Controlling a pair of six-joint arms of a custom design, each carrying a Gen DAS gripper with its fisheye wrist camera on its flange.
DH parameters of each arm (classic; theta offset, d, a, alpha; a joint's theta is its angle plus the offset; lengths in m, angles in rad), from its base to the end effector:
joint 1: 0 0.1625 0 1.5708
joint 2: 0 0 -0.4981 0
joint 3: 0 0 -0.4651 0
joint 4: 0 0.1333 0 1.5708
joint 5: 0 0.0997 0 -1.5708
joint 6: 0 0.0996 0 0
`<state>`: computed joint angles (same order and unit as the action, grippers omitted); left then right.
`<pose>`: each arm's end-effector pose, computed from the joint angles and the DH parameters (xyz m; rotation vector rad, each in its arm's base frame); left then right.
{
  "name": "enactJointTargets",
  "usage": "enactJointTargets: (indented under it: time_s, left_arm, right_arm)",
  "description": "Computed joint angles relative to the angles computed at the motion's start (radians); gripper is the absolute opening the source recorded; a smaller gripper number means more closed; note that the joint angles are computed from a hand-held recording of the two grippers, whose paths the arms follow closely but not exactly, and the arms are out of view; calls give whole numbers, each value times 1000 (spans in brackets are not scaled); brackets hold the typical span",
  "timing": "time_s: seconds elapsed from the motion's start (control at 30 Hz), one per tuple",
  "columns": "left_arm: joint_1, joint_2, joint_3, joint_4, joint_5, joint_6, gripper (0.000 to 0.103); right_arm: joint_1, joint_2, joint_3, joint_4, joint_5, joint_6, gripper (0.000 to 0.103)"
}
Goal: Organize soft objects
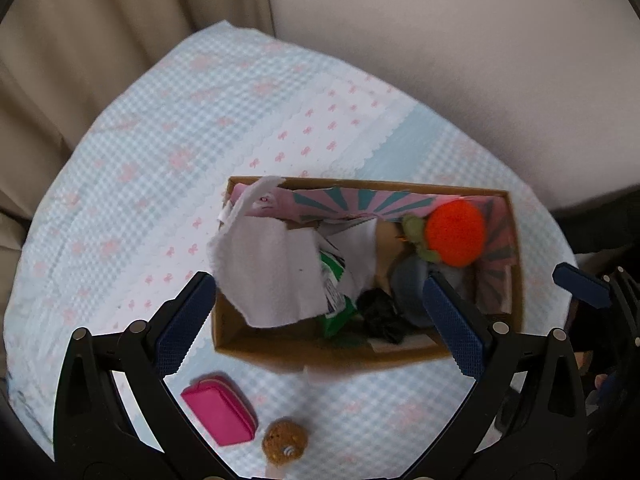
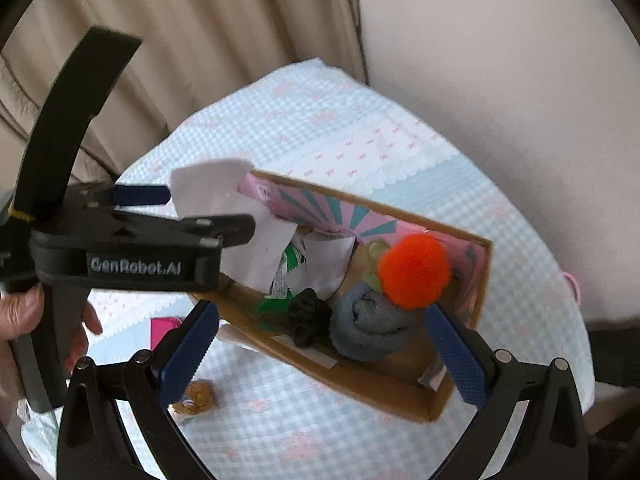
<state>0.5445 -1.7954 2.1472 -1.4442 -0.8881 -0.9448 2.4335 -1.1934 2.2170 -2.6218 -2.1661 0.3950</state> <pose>-0.2223 -0.3639 0.3733 0.2996 2.3433 -0.3799 0.4510 -0.2842 0.1487 0.5988 -2.5617 0.5039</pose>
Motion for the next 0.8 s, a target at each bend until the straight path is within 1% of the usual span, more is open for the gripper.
enactJointTargets:
  time_s: [0.1, 0.13, 0.27, 0.3, 0.37, 0.47, 0.57, 0.63, 0.7, 0.77, 0.8]
  left_arm:
    - [-61, -35, -20, 52, -8, -41, 103]
    - [-91, -53, -29, 76, -12, -61, 103]
    - [-184, -104, -57, 155, -18, -129, 103]
    - [-212, -120, -67, 181, -20, -151, 103]
    - [-288, -155, -90, 262, -16, -216, 103]
    - [-390, -189, -123, 392, -12, -314, 103]
    - [-503, -218, -159, 536, -21, -435, 103]
    - [-582, -243, -180, 621, -46, -521, 103]
    - [-647, -260, -198, 689, -72, -591, 103]
    - [-719, -276, -212, 760, -96, -659, 103]
    - [-756, -284, -220, 791, -112, -689, 103]
  right_arm:
    - [50, -22, -21, 46, -39, 78, 103]
    - [66, -27, -27, 61, -52, 101, 103]
    - [149, -44, -70, 168, -120, 230, 103]
    - [172, -46, -84, 207, -138, 274, 103]
    - [219, -51, -109, 280, -169, 368, 103]
    - [282, -54, -137, 361, -207, 481, 103]
    - [337, -50, -166, 454, -248, 599, 103]
    - [386, -39, -195, 544, -284, 704, 103]
    - [423, -28, -220, 622, -307, 784, 103]
    - [453, -17, -240, 682, -311, 843, 103]
    - [472, -9, -253, 724, -311, 888, 103]
